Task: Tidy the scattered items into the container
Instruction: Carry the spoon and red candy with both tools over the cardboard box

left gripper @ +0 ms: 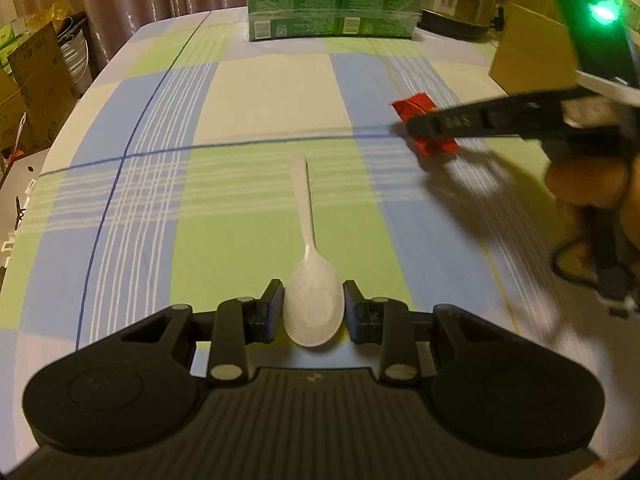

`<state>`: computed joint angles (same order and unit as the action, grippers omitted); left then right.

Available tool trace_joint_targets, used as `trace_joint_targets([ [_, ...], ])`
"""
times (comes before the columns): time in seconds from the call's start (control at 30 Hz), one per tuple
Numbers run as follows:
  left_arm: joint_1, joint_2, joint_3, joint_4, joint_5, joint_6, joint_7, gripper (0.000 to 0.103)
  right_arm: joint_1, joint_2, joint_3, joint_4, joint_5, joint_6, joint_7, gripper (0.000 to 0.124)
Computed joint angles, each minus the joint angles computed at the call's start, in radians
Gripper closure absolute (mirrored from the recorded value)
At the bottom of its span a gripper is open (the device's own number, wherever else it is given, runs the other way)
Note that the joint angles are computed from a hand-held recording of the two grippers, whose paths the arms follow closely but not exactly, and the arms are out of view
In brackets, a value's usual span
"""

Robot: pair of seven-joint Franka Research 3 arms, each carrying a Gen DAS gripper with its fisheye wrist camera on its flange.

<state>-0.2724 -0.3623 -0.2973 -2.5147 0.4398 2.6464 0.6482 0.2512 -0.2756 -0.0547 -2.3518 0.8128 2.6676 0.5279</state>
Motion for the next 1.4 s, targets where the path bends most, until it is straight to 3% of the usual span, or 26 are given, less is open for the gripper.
trace_joint_targets([
  [0.33, -0.057, -0.073, -0.043, -0.046, -0.02, -0.048, -0.019, 0.076, -0.082, -0.281, -0.036, -0.242, -0.139, -0.06, 0.107, 0.1],
  [0.47, -0.066, -0.069, -0.043, -0.033, -0.027, -0.077, -0.039, 0.067, -0.099, -0.337, -0.057, -0.277, -0.184, -0.086, 0.126, 0.1],
  [0.77, -0.075, -0.064, -0.043, -0.024, -0.019, -0.099, -0.078, 0.067, -0.094, -0.385, -0.082, -0.307, -0.2, -0.1, 0.129, 0.1],
  [0.87, -0.082, -0.061, -0.036, -0.018, -0.023, -0.106, -0.065, 0.075, -0.093, -0.388, -0.089, -0.31, -0.199, -0.1, 0.124, 0.1],
  [1.4, -0.091, -0.113, -0.051, -0.017, -0.019, -0.113, -0.082, 0.076, -0.107, -0.444, -0.096, -0.314, -0.199, -0.135, 0.127, 0.1],
])
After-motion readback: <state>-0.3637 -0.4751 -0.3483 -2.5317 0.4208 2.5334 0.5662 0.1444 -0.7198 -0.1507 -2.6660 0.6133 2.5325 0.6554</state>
